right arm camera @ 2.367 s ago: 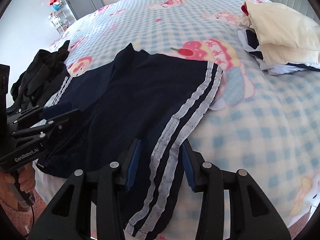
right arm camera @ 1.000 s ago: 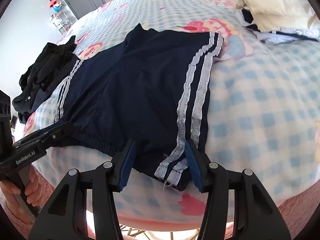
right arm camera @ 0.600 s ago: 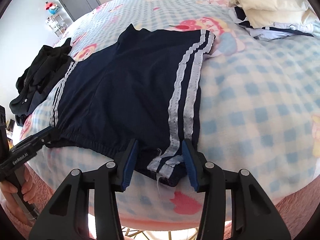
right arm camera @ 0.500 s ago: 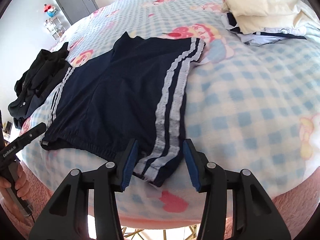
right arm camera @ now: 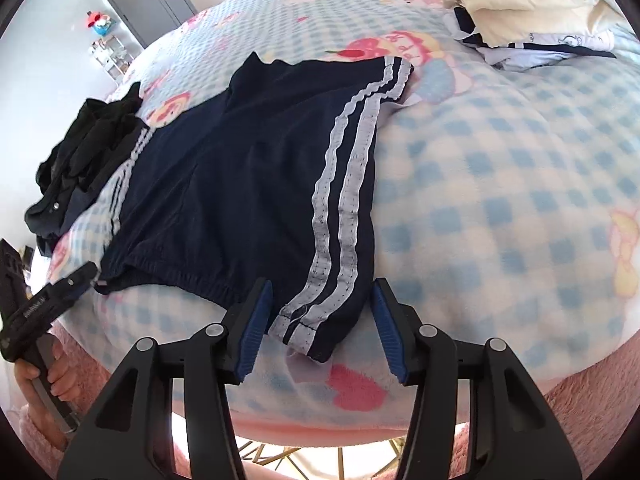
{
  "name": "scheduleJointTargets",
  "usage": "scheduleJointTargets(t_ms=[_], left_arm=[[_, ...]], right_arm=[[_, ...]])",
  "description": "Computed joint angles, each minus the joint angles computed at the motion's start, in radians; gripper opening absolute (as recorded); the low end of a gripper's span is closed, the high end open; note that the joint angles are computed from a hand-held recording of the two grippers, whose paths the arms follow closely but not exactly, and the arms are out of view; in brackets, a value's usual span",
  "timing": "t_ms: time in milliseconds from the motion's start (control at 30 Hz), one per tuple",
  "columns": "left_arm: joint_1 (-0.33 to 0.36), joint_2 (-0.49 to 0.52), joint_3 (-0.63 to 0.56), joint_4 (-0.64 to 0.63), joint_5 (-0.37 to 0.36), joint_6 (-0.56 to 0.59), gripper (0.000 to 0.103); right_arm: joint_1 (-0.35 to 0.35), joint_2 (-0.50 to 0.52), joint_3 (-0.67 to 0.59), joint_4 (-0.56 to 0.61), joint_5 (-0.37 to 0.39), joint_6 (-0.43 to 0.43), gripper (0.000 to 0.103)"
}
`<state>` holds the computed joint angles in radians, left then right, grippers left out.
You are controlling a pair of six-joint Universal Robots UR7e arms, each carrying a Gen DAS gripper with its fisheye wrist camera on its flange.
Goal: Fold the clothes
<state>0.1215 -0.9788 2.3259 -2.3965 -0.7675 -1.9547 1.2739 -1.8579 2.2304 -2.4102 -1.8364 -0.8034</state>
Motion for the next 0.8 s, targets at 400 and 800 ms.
scheduleJointTargets(t_ms=[400, 800], left_arm=[[0.050, 0.051, -0.096, 0.174, -0.050, 0.032, 0.059], [0.003, -0.007, 0.001, 0.003, 0.024, -0.036, 0.060]], right_arm=[[-0.008, -0.007, -0.001, -0.086, -0.047, 0.032, 0.052], [0.006, 0.003, 0.045, -0.144, -0.078, -0.027, 0.055]])
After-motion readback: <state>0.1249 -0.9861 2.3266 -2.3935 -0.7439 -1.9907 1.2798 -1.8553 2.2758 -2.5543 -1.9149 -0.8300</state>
